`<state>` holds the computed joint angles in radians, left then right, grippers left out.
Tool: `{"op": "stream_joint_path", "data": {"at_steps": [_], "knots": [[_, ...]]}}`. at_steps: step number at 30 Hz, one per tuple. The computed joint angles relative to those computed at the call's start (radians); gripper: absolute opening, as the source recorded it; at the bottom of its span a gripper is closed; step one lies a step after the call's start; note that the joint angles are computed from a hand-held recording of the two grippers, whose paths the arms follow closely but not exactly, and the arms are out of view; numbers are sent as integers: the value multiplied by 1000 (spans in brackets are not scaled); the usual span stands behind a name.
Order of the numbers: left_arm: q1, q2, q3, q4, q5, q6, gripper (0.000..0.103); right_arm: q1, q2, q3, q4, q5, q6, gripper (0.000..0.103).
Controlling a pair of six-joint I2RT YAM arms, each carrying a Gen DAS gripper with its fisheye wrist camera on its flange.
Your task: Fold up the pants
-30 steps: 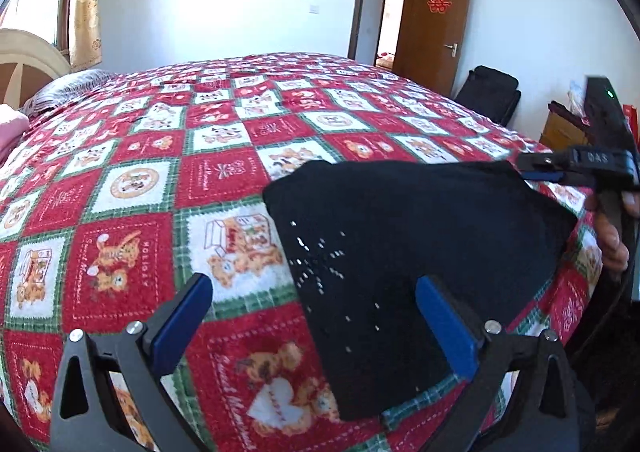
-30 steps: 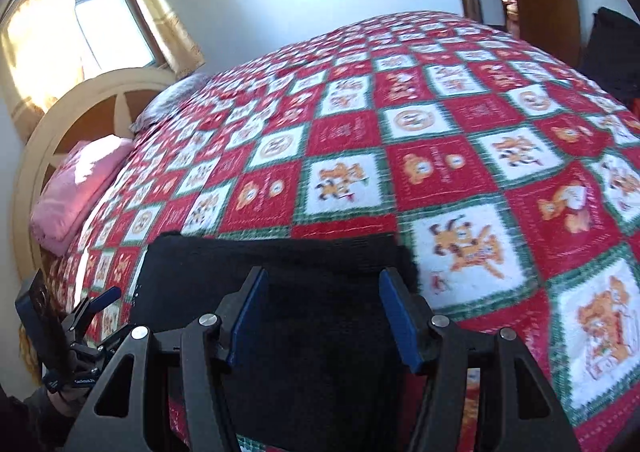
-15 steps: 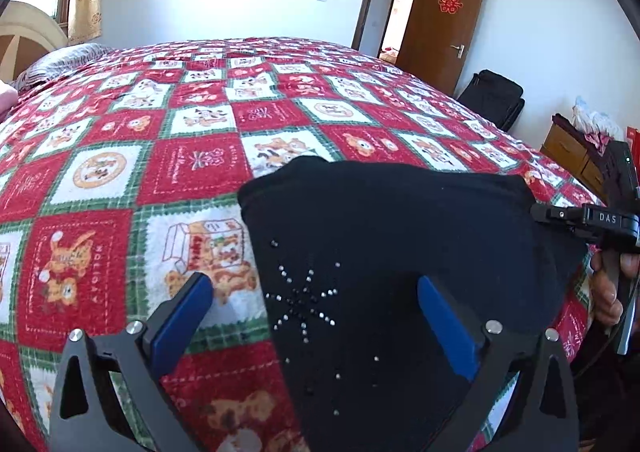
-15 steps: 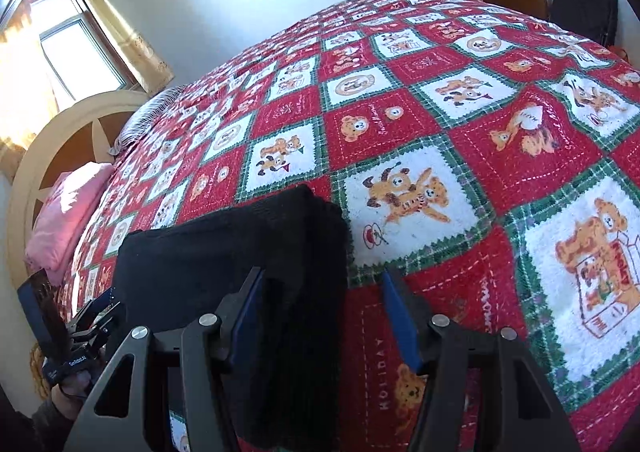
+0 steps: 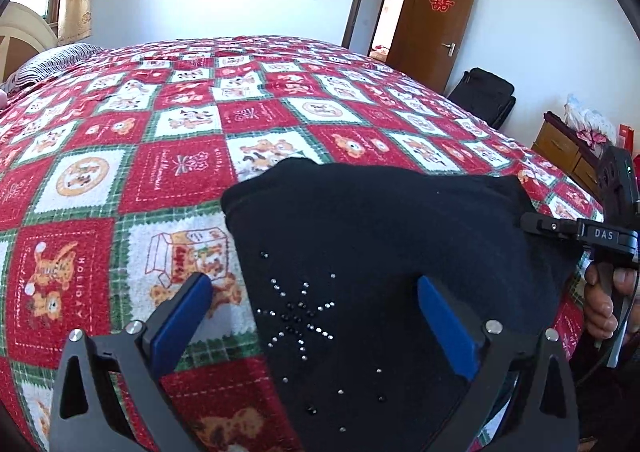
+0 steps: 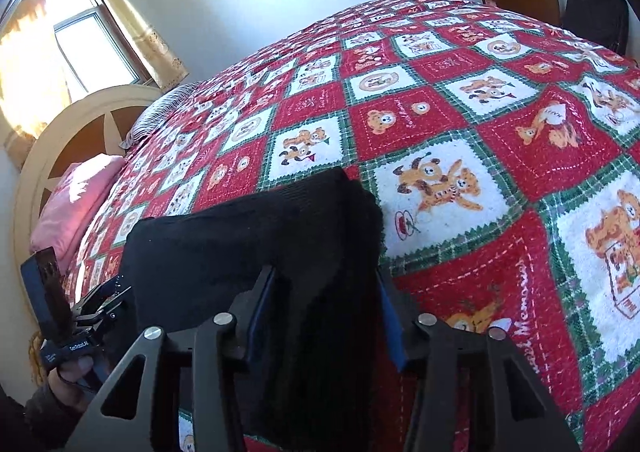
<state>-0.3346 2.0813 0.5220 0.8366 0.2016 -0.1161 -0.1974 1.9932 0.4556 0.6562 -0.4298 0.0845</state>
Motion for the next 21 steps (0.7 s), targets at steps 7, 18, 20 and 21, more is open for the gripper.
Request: {"op": "stream_joint_path", "data": {"at_steps": [7, 18, 20, 21], "knots": [[44, -2, -20, 30, 107, -20, 90, -31, 25, 24, -25, -78, 16, 41], [100, -11, -37, 60, 249, -15, 21, 11, -74, -64, 38, -47, 8, 28], [115, -12, -47, 81, 281, -23, 17, 13, -102, -79, 39, -48, 7, 27], [115, -20, -54, 85, 278, -22, 16, 16, -117, -88, 41, -48, 9, 27]]}}
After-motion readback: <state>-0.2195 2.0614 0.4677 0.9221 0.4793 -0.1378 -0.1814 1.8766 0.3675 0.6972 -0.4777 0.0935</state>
